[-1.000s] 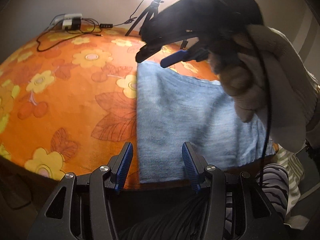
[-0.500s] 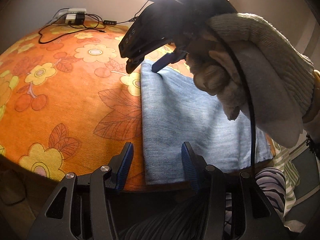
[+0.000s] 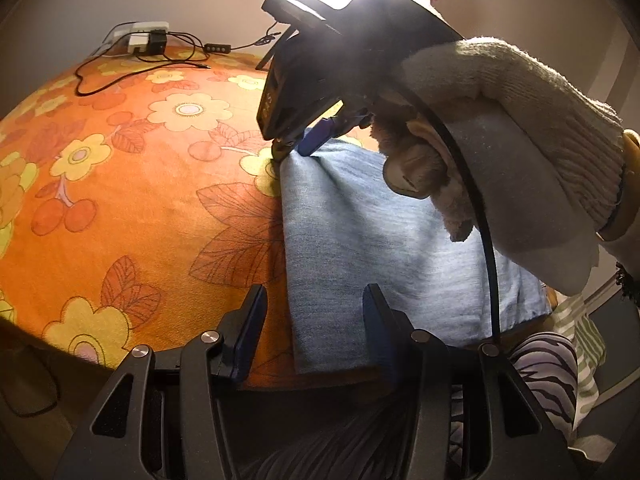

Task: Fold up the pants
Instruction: 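Grasp the folded jeans edge with the right tool while the left tool pinches the fold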

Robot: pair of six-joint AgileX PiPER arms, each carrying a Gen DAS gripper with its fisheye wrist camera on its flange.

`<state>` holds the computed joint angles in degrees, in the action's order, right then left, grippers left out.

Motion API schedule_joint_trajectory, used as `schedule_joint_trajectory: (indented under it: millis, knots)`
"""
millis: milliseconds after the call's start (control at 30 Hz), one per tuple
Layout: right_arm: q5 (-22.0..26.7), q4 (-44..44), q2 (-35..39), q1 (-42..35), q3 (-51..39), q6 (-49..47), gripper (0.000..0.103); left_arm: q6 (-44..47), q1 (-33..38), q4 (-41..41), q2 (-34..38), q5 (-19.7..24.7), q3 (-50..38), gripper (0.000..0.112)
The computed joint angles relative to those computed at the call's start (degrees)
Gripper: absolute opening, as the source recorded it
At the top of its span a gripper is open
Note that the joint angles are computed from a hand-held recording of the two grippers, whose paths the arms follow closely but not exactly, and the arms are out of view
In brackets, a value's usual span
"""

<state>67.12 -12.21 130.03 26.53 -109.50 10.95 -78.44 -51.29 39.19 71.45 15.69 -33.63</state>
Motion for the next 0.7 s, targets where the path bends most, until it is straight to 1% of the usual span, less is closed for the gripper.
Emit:
schedule_joint_trajectory:
  millis: [33, 100, 200, 267, 467, 533, 633, 667, 700]
  knots:
    - [-0.44, 0.28, -0.23, -0.16, 0.43, -0.15, 0.022, 1.0, 0.25, -0.83, -0.07, -0.29, 0.12, 0.048]
    - [-1.47, 1.84, -1.09, -0.92, 1.48, -0.74, 0.013, 3.66, 0.74, -3.34, 0.45, -1.03, -0.17, 0.048]
    - [-3.34, 4.32, -2.72, -2.3, 3.34, -1.74, 0.008, 4.3, 0.88, -3.86, 0.91, -1.51, -0.38, 0.048]
    - [-4.36, 6.13, -4.17, -3.18, 4.75, -2.44, 0.007, 3.36, 0.79, -3.21, 1.25, -1.51, -0.51, 0.048]
    - [-6.94, 12.1, -8.57, -6.36, 8.22, -5.62, 0.005, 6.87, 2.44, -8.12, 2.53, -4.25, -0.5, 0.048]
    - [-7.79, 14.66, -10.35, -7.86, 9.62, -7.15, 0.005, 7.68, 2.4, -8.6, 3.05, -4.24, -1.02, 0.048]
    - [-8.65, 17.17, -12.72, -9.39, 11.56, -8.39, 0.005, 1.82, 1.27, -2.97, 3.56, -3.94, -1.62, 0.048]
    - [-9.01, 18.27, -13.57, -10.21, 12.18, -9.1, 0.005, -0.28, 1.06, -1.04, 3.49, -4.31, -1.53, 0.036]
    - [-9.34, 18.82, -14.19, -10.57, 12.76, -9.42, 0.005, -0.09, 1.1, -1.17, 3.49, -4.68, -1.61, 0.029]
